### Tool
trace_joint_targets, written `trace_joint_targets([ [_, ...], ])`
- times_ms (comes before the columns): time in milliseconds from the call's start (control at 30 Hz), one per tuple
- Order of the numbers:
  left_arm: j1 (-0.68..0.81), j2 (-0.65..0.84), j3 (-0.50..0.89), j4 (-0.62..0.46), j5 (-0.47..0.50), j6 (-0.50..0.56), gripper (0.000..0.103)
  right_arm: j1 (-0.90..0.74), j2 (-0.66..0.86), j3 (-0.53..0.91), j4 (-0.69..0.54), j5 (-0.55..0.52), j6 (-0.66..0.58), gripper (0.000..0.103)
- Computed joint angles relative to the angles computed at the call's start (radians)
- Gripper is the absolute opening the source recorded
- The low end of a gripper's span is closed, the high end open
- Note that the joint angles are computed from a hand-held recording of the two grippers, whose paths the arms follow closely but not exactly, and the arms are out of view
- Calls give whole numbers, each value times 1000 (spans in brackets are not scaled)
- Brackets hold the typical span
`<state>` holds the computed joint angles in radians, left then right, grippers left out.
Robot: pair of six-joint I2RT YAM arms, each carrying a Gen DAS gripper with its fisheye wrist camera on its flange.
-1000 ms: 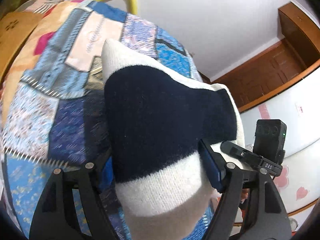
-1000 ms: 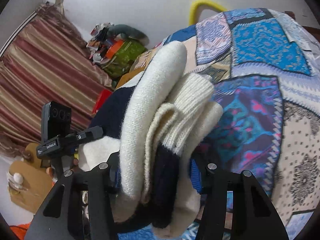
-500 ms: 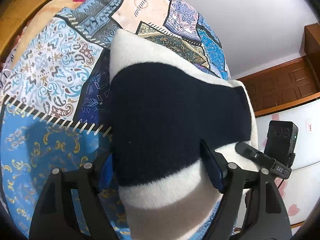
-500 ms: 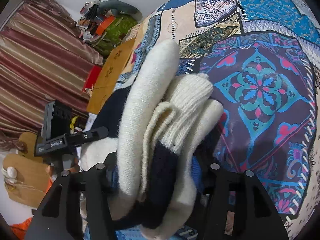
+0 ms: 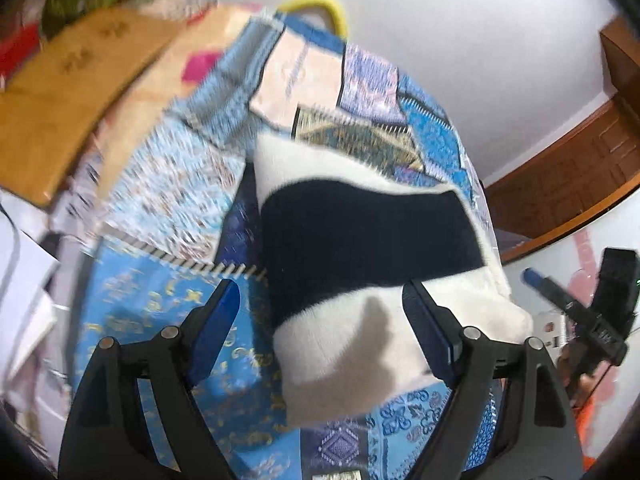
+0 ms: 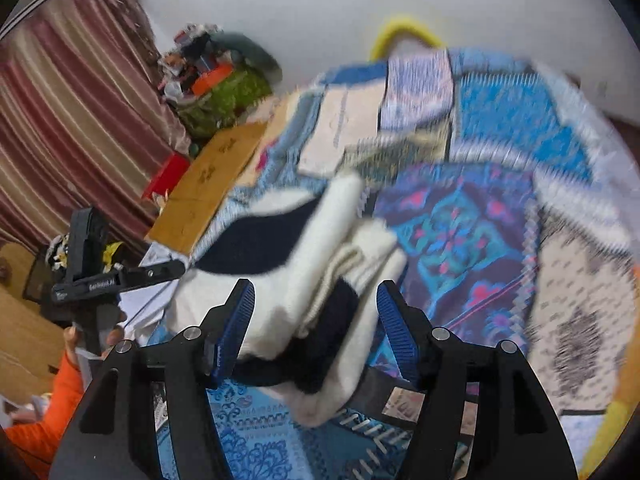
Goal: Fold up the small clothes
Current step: 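Open both grippers and pull them back from the folded sweater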
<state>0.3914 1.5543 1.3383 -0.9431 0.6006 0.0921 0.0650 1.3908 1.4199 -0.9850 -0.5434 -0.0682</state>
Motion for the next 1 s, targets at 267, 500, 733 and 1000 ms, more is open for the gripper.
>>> trace_joint_targets([
  [267,7,-313,18,3,-39,-2,84,62,-239,39,36,67,32,61],
  [500,-24,-567,79,13,-102,-27,84,261,-429,52,110,273,100,61],
  [733,-92,-765,50,58,-217,-76,84,584,-543,35,147,649,137,62],
  [1000,-23,-843,32,35,-131,-90,91,756,-575,10,143,871,179,86],
])
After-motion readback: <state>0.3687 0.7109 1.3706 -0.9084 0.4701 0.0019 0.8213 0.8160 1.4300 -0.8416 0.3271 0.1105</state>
